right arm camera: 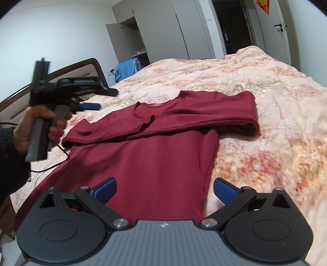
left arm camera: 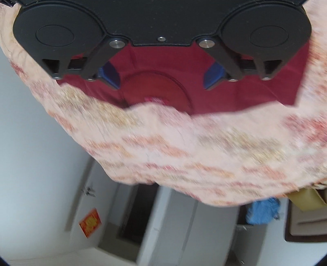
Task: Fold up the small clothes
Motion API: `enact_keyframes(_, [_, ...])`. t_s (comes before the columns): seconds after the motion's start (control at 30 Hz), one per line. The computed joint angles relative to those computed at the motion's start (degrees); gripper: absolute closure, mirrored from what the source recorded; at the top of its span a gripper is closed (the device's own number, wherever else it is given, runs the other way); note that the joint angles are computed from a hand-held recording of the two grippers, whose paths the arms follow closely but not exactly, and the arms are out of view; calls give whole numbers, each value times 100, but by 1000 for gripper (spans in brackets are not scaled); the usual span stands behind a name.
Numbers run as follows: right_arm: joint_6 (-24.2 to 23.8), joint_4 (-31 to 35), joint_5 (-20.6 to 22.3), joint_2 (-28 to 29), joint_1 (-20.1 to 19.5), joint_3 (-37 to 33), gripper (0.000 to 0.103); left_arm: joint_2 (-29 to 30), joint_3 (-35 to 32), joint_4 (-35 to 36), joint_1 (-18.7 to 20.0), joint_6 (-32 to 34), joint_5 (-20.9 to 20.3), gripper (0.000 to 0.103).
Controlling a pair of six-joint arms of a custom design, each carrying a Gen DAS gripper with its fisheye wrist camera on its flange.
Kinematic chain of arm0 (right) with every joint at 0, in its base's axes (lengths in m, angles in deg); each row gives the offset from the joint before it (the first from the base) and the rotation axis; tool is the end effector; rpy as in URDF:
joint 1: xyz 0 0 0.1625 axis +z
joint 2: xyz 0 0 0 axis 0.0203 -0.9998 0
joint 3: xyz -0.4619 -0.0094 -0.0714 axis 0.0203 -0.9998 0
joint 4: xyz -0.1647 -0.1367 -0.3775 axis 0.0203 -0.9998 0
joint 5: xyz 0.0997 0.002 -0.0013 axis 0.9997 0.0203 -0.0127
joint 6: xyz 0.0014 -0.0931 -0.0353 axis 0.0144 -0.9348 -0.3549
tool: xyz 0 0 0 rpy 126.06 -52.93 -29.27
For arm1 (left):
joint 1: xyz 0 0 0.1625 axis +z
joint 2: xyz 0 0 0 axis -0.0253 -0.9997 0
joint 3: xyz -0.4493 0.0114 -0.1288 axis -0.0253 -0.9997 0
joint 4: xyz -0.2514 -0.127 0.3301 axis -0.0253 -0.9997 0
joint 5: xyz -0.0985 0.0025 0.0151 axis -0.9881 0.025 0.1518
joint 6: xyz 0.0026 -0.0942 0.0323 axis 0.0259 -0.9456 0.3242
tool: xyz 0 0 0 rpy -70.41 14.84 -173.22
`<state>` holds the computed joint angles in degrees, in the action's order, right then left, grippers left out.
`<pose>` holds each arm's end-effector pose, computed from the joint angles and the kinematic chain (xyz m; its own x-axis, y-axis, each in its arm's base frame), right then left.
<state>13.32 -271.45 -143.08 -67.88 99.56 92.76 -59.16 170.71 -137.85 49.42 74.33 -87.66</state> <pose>0.1437 -0.3283 0.2102 -0.8591 0.1993 0.4714 -0.3430 0.4594 -0.8193 -0.3370 -0.6275 0.1116 -0.7327 0.5587 -0.3885 0.6751 0.5252 -0.5181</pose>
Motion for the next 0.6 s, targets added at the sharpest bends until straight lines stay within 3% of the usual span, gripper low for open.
enact_keyframes(0.07, [-71, 429, 88, -142, 5, -201, 0, -141, -42, -119, 6, 94, 205, 2])
enact_keyframes(0.17, [-164, 1148, 290, -335, 17, -571, 0, -398, -69, -254, 25, 436, 690, 1])
enact_keyframes(0.37, [-398, 2181, 637, -277, 6, -1464, 1, -788, -31, -621, 171, 1805, 1897, 1])
enact_keyframes(0.47, [-194, 2731, 819, -226, -99, -1893, 9, -1010, 258, -827, 413, 2068, 1836, 1])
enact_keyframes(0.6, [255, 3467, 975, -152, -294, -2422, 33, -1239, 770, -768, 788, 1389, 1363, 1])
